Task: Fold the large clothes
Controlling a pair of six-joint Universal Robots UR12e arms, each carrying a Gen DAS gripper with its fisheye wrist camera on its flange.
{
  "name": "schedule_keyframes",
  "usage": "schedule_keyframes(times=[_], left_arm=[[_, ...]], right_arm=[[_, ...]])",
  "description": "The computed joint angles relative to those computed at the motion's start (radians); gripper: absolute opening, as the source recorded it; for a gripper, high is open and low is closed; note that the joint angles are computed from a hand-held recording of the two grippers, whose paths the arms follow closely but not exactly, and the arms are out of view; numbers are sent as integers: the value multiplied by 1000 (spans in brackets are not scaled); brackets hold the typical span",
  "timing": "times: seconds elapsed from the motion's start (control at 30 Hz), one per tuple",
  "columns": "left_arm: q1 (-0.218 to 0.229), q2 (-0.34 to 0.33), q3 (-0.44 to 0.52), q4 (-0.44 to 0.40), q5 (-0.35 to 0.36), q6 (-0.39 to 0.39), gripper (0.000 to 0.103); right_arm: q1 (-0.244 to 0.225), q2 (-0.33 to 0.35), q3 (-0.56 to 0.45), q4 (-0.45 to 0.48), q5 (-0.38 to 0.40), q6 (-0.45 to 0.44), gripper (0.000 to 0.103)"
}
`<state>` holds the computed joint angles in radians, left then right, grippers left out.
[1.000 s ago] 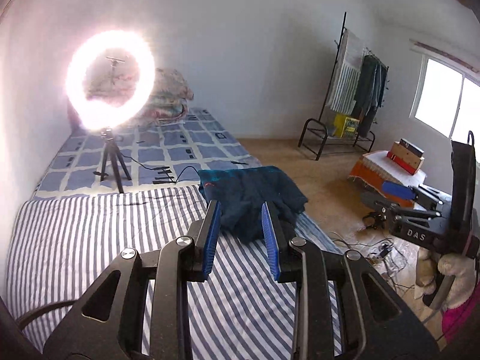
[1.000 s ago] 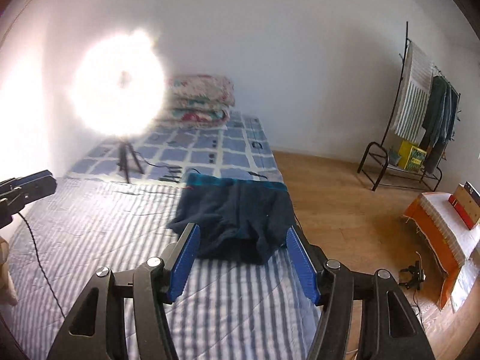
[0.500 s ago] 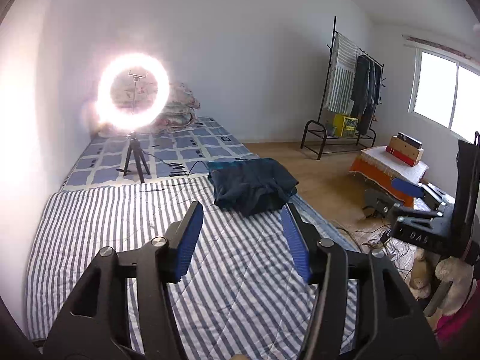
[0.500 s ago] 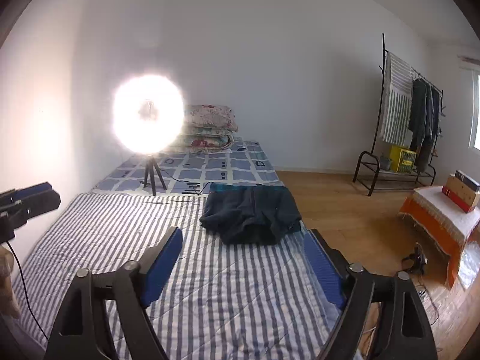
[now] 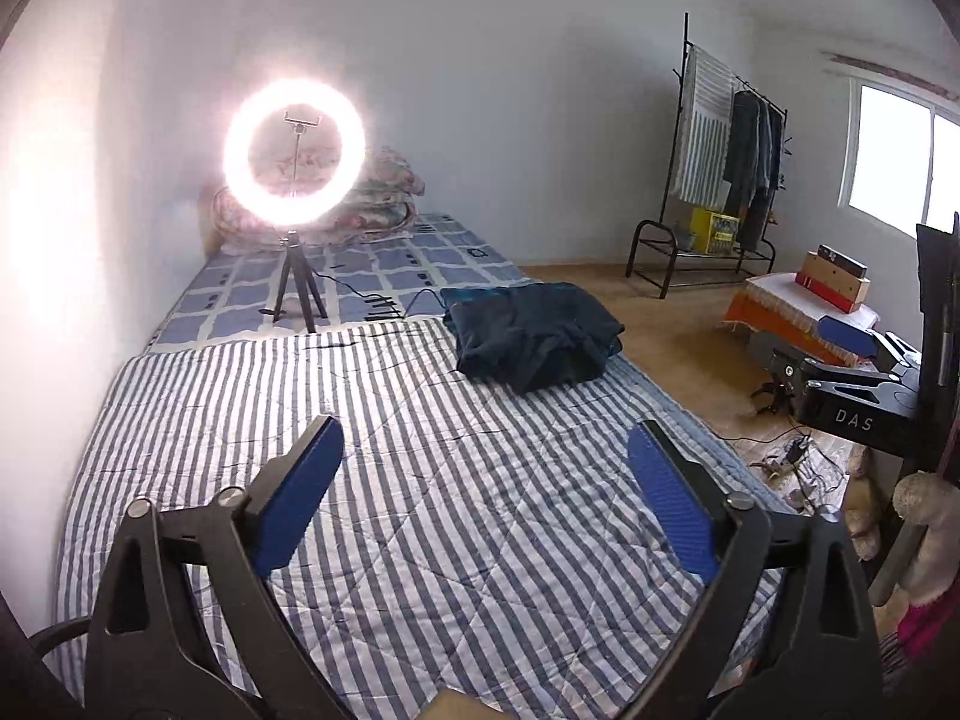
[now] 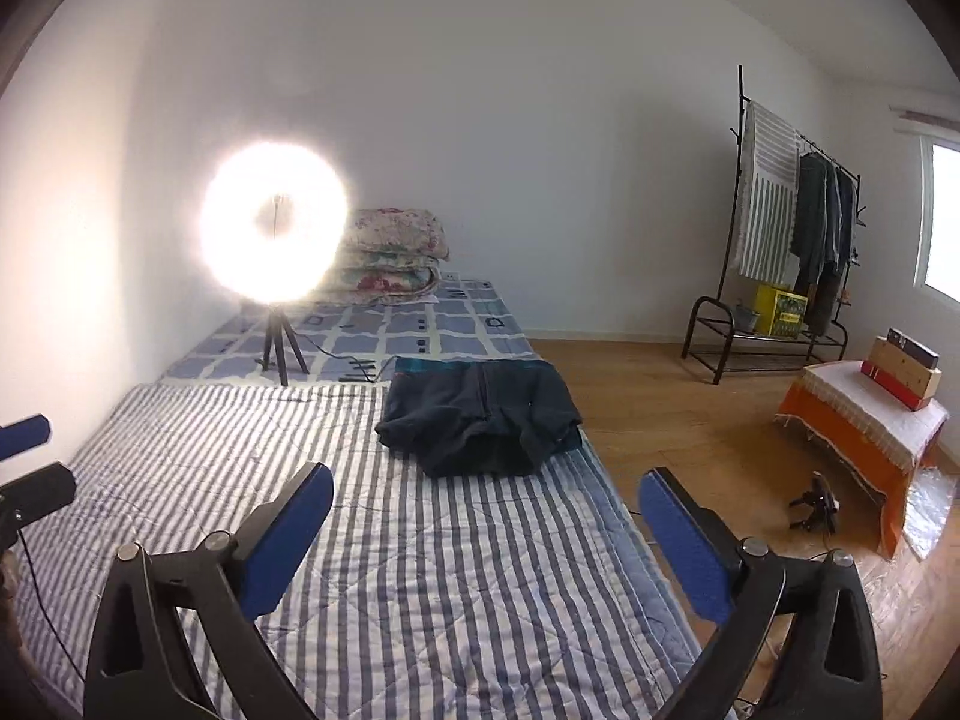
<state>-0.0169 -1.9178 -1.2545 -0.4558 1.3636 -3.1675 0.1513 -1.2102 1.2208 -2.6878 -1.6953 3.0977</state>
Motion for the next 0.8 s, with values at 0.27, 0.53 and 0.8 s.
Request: schedule_keyframes(times=[0.27,0.53,0.8], left_arm=[[-11,3,-16,15,65,34,102],[-22,4,-27,30,116,65,103],[-28,-2,-12,1,142,57,103]], right_arm=[[10,3,7,0,-22,-6,103],[8,5,10,0,-27,-9,103],[5,5,12,6,-25,5,103]])
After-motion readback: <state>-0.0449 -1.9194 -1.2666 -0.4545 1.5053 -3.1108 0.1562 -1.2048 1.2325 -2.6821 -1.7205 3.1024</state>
